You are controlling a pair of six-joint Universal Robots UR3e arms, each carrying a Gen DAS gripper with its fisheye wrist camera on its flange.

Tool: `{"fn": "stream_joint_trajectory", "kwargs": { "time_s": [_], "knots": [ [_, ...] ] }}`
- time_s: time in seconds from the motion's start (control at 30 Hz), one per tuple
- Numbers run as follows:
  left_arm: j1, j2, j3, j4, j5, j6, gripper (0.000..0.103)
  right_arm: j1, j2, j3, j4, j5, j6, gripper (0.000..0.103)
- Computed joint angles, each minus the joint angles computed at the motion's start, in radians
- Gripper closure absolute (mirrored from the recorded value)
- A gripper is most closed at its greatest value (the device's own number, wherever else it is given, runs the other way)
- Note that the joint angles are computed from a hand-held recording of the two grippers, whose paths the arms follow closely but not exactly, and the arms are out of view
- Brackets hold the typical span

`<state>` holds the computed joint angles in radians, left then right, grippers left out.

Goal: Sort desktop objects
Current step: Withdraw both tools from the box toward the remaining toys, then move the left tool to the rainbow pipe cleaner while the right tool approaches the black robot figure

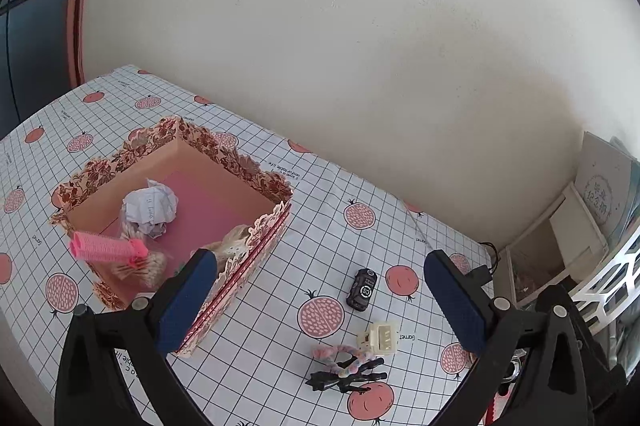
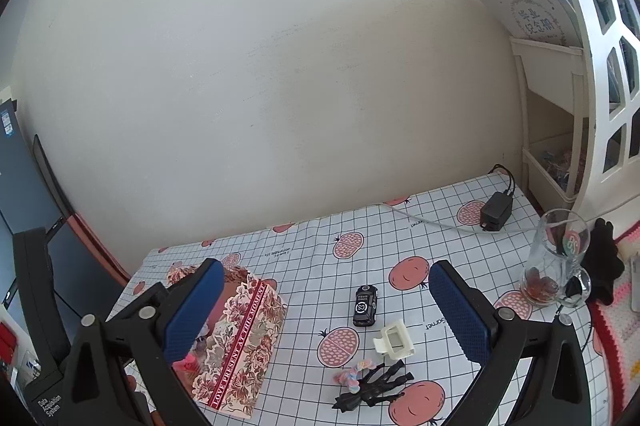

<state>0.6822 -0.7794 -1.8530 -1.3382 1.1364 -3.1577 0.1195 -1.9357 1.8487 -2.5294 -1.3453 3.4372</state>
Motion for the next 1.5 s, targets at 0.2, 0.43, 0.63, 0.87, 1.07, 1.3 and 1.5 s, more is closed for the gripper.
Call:
{"fn": "stream_joint_trajectory", "kwargs": {
  "time_s": [0.2, 0.43, 0.63, 0.87, 1.07, 1.3, 1.5],
  "knots": [
    [-0.079, -0.055, -0.039, 0.052, 0.054, -0.034, 0.000, -0.086, -0.020, 0.031, 0.039, 0.076, -0.015, 0.000],
    [-0.177, -0.110, -0.095, 0.142, 0.104, -0.051, 0.000, -0.125, -0.011, 0.052, 0.078, 0.064, 0.010, 0.000],
    [-0.251, -0.156, -0.119, 0.201, 0.142, -0.080, 0.000, -0.137, 0.023, 0.055, 0.138, 0.071, 0.028, 0.000],
    [-0.338, -0.228, -0.151, 0.274, 0.233, -0.115, 0.000, -0.078, 0.086, 0.027, 0.160, -0.027, 0.022, 0.000],
    [-0.381, -0.284, -0.199, 0.331, 0.253, -0.093, 0.000, -0.098, 0.121, 0.049, 0.198, -0.012, 0.039, 0.000],
    [-0.423, -0.334, -0.256, 0.383, 0.247, -0.093, 0.000, -0.122, 0.154, 0.094, 0.197, -0.015, 0.063, 0.000],
    [-0.440, -0.363, -0.289, 0.429, 0.260, -0.081, 0.000, -0.136, 0.182, 0.119, 0.198, -0.012, 0.062, 0.000]
  ]
}}
